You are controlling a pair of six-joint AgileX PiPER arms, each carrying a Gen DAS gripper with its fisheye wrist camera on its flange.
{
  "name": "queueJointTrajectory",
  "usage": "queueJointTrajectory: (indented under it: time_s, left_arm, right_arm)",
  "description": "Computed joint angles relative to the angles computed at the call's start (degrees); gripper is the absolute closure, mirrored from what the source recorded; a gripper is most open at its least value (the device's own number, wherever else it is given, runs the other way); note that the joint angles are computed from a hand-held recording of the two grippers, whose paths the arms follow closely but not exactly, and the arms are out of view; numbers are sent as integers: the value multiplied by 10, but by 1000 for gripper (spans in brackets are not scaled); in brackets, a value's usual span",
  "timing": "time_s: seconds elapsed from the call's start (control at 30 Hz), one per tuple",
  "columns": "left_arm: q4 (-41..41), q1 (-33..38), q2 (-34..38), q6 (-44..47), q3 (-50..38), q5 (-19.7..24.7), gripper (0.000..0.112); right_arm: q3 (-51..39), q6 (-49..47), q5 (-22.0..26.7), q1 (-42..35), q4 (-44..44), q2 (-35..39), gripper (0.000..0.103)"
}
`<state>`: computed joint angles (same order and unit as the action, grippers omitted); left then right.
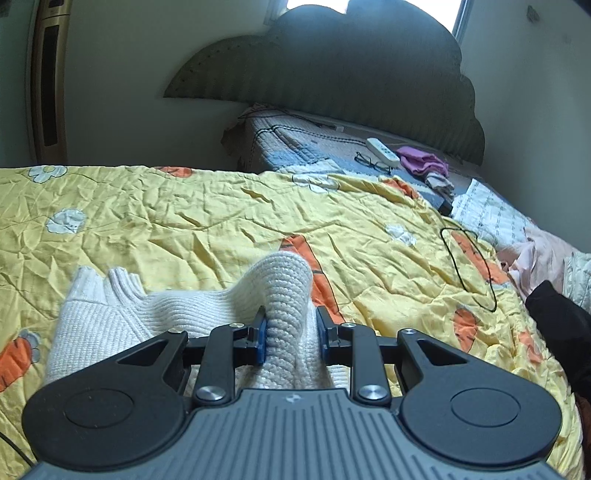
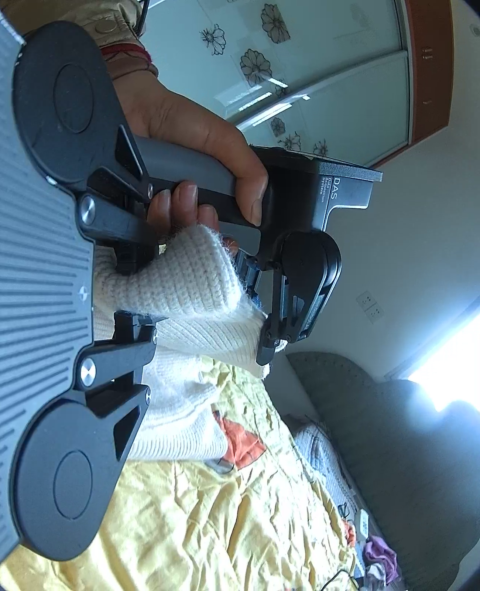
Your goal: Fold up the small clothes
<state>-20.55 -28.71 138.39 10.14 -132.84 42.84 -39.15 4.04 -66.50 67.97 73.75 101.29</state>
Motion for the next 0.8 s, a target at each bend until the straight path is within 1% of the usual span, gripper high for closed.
queueJointTrajectory:
  time_s: [0.07, 0.13, 0.27, 0.33, 0.37, 0.47, 0.5, 0.57, 0.67, 0.8]
  left_arm:
    - [15, -9, 20, -15, -26, 12, 87]
    - [35, -20, 36, -30, -41, 14, 87]
    - [69, -39, 39, -38, -21, -12, 87]
    - [84, -47, 43, -44, -22, -18, 87]
    - [84, -49, 48, -43, -31, -12, 87]
    - [85, -52, 74, -49, -76, 19, 87]
    - [91, -54, 75, -53, -76, 17, 87]
    - [101, -58, 69, -55, -58, 0, 87]
    - [114, -63, 65, -58, -47, -10, 87]
    - [114, -63, 65, -57, -49, -8, 86]
  right_arm:
    - [9, 19, 4, 1, 8, -1, 86]
    - [15, 36, 14, 0, 13, -4, 86]
    - [34, 83, 35, -5, 11, -9, 86]
    - [45, 111, 42, -7, 1, -11, 85]
    - [47, 118, 44, -6, 1, -11, 85]
    - [45, 119, 50, -1, 7, -9, 83]
    - [43, 114, 53, 1, 13, -9, 83]
    - [41, 109, 58, 3, 19, -9, 82]
    - [43, 120, 63, 0, 15, -8, 80]
    - [41, 117, 68, 0, 20, -6, 75]
